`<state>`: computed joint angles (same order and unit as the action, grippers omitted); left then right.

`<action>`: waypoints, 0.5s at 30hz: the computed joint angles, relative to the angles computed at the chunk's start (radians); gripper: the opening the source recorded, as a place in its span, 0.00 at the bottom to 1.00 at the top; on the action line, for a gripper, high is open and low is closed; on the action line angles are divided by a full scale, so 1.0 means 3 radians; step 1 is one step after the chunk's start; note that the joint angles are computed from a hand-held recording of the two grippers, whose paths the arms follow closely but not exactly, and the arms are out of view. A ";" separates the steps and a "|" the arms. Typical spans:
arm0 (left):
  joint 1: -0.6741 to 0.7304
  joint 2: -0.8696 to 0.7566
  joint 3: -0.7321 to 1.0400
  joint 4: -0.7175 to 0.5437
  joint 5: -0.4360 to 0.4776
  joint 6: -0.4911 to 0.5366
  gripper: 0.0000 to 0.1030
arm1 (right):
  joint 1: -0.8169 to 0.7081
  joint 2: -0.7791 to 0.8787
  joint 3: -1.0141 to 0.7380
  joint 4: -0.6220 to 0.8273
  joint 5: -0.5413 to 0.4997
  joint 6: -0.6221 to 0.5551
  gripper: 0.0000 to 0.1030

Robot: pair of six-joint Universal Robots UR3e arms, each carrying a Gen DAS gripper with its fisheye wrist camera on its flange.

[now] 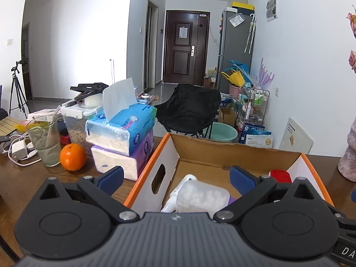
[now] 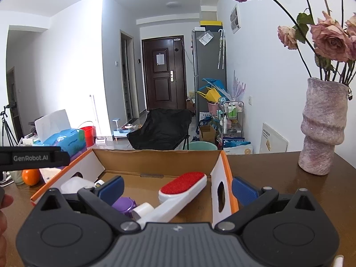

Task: Organize rigid objects
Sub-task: 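Lower the white plastic container into the box and open the left gripper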

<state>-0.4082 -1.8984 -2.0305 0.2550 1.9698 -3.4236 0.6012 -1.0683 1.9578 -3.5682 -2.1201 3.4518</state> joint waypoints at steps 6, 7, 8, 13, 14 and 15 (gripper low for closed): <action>-0.0087 0.0178 -0.0237 -0.0009 0.0071 -0.0069 1.00 | 0.0089 -0.0101 0.0184 -0.0019 -0.0080 0.0055 1.00; -0.0104 0.0209 -0.0277 -0.0014 0.0083 -0.0084 1.00 | 0.0122 -0.0153 0.0272 -0.0040 -0.0106 0.0077 1.00; -0.0122 0.0239 -0.0316 -0.0017 0.0098 -0.0099 1.00 | 0.0142 -0.0176 0.0313 -0.0048 -0.0125 0.0088 1.00; -0.0244 0.0402 -0.0501 -0.0059 0.0185 -0.0199 1.00 | 0.0259 -0.0303 0.0515 -0.0033 -0.0266 0.0172 1.00; -0.0275 0.0436 -0.0538 -0.0070 0.0206 -0.0221 1.00 | 0.0259 -0.0303 0.0515 -0.0033 -0.0266 0.0172 1.00; -0.0305 0.0467 -0.0571 -0.0085 0.0224 -0.0246 1.00 | 0.0285 -0.0333 0.0557 -0.0026 -0.0298 0.0192 1.00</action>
